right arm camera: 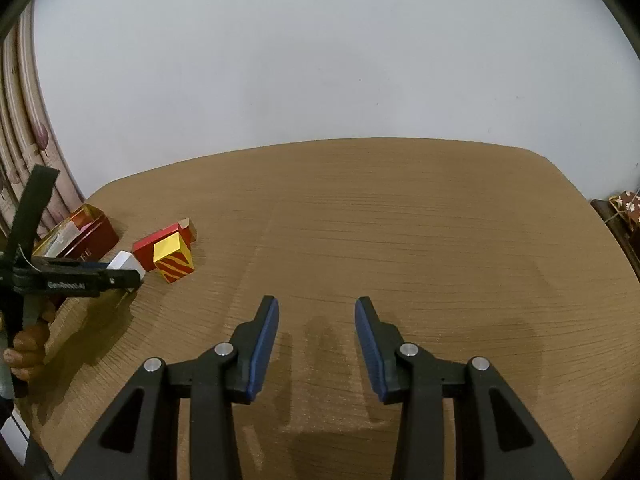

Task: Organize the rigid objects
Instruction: 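Grasp the white block with the left gripper, then place the white block into the tin and open the left gripper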

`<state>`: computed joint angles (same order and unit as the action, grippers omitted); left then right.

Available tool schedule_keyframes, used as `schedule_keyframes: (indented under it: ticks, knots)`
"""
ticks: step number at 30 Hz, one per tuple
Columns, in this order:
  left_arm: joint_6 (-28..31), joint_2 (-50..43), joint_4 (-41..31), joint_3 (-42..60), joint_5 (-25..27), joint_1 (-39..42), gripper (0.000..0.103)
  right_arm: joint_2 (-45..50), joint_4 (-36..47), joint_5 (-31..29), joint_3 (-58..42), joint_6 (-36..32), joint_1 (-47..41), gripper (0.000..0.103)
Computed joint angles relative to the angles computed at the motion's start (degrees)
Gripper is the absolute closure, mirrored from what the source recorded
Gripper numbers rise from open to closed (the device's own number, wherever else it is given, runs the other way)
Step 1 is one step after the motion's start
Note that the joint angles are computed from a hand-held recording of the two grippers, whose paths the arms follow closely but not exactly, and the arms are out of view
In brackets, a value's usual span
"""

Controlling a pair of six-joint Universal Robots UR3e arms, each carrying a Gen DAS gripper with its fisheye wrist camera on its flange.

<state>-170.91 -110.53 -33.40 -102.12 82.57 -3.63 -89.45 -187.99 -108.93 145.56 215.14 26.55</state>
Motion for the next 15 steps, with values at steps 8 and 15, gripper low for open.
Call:
schedule_keyframes:
  ticks: [8,15]
  knots:
    - [-1.3,3.9,5.6,-7.0,-0.5,0.5,0.077,-1.6,1.8,1.0,0.6,0.2,-0.7,0.062]
    - [4.2,28.8,-7.8,-19.8,-4.3,7.3,0.077,-0.7,3.0,1.4,-0.4,0.1,-0.9,0.062]
